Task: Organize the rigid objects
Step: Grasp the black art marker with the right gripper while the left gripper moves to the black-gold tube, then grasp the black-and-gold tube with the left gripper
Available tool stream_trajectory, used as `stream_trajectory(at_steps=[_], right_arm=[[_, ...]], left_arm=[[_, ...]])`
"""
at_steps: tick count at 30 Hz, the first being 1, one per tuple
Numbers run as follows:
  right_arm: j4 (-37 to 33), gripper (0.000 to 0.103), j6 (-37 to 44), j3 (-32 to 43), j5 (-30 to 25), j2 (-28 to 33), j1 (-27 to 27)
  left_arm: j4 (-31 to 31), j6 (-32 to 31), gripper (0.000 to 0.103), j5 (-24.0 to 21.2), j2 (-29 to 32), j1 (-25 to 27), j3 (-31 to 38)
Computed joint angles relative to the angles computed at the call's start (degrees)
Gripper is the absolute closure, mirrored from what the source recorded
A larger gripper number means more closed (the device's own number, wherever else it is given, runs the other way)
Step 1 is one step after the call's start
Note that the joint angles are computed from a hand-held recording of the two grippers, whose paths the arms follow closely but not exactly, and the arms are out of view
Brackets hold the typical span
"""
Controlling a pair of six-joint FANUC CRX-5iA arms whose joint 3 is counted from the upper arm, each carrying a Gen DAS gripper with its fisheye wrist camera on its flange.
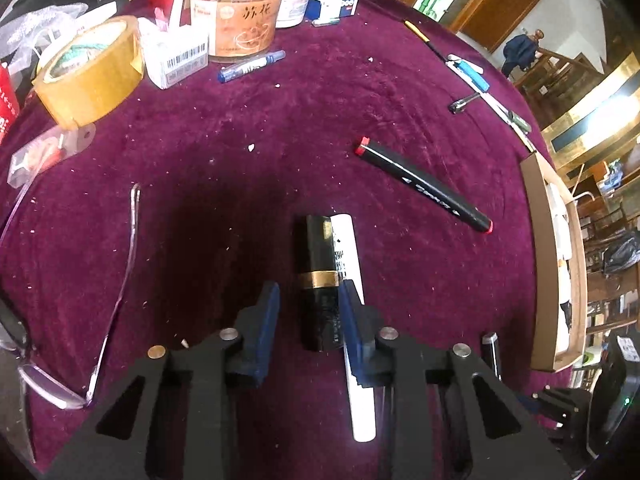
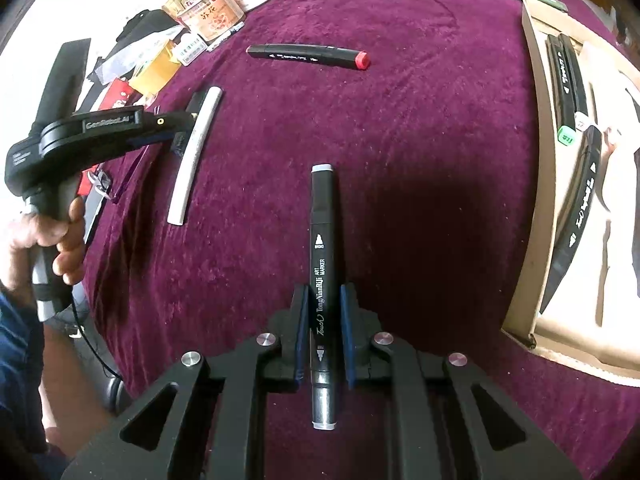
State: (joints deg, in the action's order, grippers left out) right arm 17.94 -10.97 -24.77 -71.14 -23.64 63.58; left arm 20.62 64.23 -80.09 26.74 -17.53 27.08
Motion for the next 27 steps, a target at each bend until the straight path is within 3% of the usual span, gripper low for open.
stream_trajectory(at_steps=[4, 7, 13, 19, 27], right_arm=[[-0.58, 0.09, 1.51, 1.62, -1.1, 1.8, -0.74], [-0.48, 0.09, 1.63, 1.99, -1.74, 2.33, -0.57], [0.63, 0.09, -0.49, 0.65, -1.0, 1.36, 0.24], [1.24, 0.09, -0.93, 0.74, -1.9, 1.74, 0.93], [2.92, 0.089, -3.58, 1.24, -3.64, 2.95, 2.22]], left_arm=[[-5.1, -0.97, 0.077, 2.83, -0.73, -2.2, 0.21], [-9.0, -2.73, 0.087, 7.29, -3.43, -3.61, -2.71], [-3.23, -7.16, 0.088, 11.78, -10.69, 0.24, -14.5], [3.54, -13.73, 0.088, 12.47, -19.5, 4.91, -26.62], [8.64, -18.83, 0.088, 11.67, -24.9, 7.72, -31.74]])
